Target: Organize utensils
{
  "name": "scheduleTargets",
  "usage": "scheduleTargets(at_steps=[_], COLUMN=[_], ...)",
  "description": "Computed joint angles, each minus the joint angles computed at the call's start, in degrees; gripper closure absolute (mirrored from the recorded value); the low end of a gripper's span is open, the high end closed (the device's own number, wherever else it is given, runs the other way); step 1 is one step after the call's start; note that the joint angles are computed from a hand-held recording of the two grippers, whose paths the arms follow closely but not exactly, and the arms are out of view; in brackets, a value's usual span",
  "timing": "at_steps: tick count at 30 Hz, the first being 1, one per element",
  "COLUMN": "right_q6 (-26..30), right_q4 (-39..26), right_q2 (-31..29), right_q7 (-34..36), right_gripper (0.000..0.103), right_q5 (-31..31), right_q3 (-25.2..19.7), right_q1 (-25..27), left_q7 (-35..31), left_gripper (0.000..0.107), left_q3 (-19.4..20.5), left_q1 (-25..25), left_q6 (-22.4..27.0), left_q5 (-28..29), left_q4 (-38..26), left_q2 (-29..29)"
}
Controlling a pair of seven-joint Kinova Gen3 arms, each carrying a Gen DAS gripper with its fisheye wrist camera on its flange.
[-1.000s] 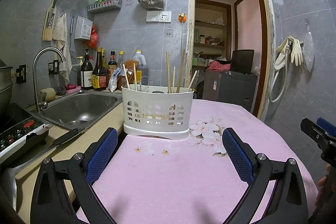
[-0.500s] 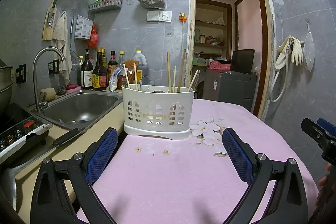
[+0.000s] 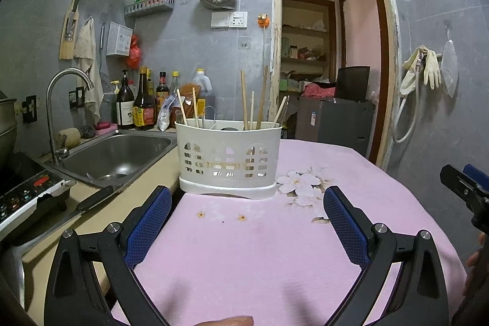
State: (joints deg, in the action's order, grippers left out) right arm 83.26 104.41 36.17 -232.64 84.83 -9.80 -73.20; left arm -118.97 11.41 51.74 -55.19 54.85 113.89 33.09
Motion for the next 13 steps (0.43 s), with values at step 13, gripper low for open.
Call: scheduleTargets(at_steps=[13], right_q6=[-0.46], right_q4=[-0.41], right_q2=[0.26], right_q7=[0.09], right_gripper=[0.000], right_q5=[-0.12], right_q3=[0.15], right_q1=[0.04], left_q7=[-0.31], left_gripper=[0.010], left_q3=[-0.13], left_q1=[-0.35], left_q6=[0.43], left_q5=[-0.43], left_q4=[0.01], left_q2=[0.05])
